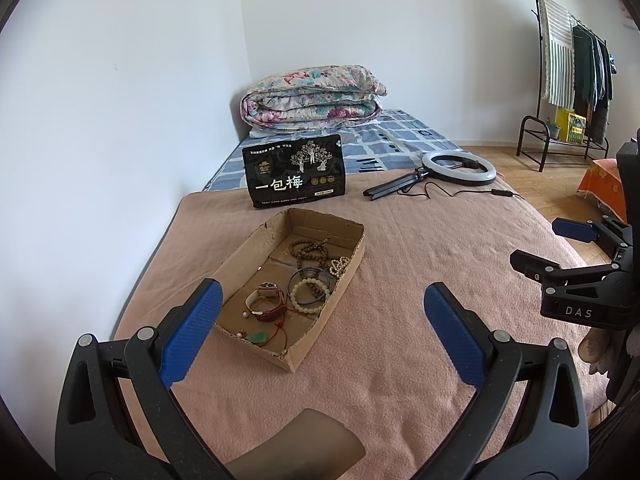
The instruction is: Organize jewelry
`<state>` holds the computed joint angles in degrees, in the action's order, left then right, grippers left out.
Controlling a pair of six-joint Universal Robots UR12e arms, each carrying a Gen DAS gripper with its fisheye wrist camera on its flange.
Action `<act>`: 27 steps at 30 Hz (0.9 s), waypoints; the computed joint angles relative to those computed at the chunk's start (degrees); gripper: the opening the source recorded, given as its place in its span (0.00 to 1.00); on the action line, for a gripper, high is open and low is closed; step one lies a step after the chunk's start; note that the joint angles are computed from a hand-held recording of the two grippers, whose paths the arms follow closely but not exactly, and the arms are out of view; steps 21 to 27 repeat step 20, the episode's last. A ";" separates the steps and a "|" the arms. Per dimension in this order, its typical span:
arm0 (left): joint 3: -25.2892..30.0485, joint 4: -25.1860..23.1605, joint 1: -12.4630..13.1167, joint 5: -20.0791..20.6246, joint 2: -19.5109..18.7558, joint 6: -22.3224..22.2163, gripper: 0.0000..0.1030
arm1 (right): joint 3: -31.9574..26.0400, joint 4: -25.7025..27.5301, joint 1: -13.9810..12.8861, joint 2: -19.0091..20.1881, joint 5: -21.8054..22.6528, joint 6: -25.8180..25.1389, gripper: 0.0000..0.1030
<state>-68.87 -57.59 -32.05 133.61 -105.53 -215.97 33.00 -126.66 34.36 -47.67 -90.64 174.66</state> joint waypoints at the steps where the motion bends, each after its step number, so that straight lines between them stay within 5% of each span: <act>1: 0.07 -0.01 -0.02 0.02 -0.04 -0.03 0.99 | -0.33 0.12 0.06 0.18 -0.11 0.05 0.80; 27: -0.43 0.09 0.22 0.22 0.20 -0.16 0.99 | 0.95 -0.32 -0.10 -0.34 0.04 -0.27 0.80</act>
